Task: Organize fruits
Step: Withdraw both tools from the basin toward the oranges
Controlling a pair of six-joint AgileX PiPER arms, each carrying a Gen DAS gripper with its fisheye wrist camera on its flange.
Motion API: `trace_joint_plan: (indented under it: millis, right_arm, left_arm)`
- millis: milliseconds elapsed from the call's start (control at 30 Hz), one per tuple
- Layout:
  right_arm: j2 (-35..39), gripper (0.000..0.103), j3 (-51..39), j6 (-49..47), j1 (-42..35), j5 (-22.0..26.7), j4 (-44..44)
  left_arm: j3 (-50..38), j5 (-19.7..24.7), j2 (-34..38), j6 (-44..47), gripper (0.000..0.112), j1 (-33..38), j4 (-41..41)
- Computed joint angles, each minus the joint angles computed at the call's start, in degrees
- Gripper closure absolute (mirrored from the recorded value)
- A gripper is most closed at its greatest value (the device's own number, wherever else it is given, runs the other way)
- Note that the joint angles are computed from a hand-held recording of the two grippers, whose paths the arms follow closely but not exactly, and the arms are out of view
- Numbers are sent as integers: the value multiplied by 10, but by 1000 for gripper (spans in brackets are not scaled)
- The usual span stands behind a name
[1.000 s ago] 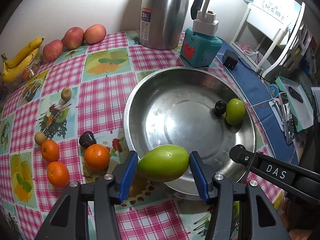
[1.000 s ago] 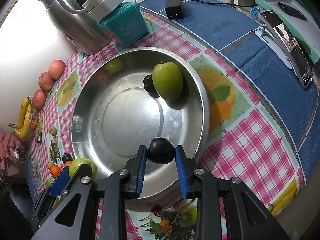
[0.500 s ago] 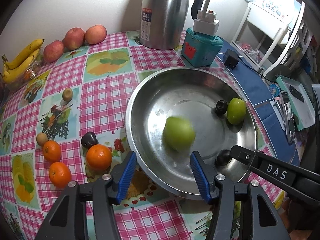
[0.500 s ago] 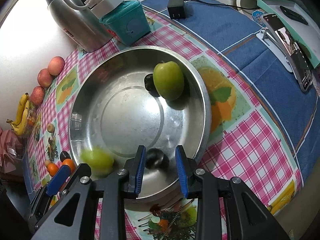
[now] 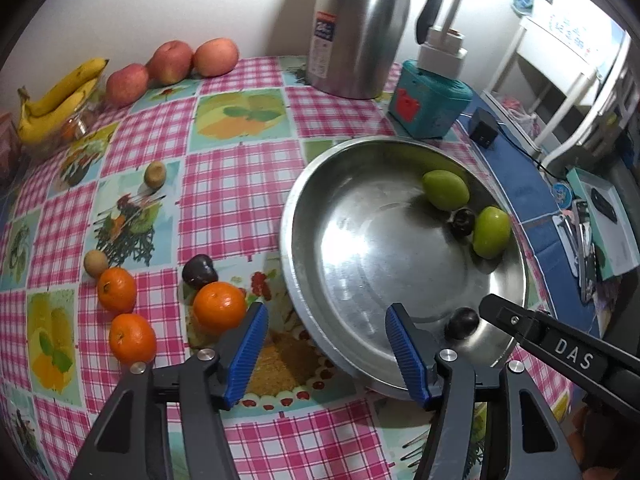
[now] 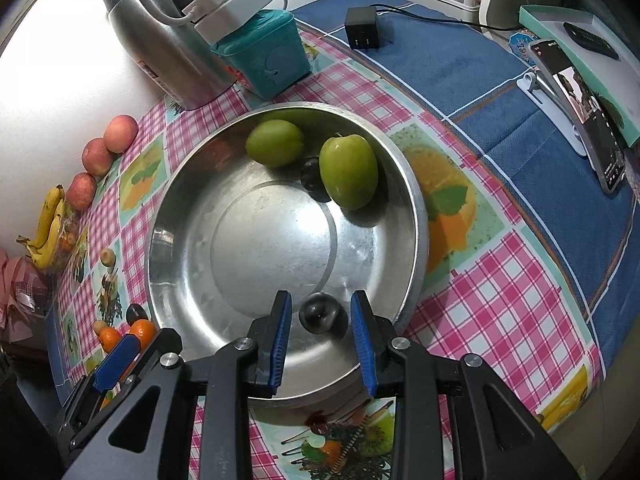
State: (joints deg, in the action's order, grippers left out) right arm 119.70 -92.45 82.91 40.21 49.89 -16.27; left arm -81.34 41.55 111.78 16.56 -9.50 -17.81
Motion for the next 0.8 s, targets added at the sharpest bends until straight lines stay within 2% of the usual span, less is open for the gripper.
trace_joint_plan:
  millis: [533,800]
  right_arm:
    - [37,72,-63,-54,10,33,6]
    - [57,72,-101,-87,17,52,4]
  left_arm:
    - [-29,20,16,-105,47,55,46]
    - [-39,23,18,-125,47,93,36]
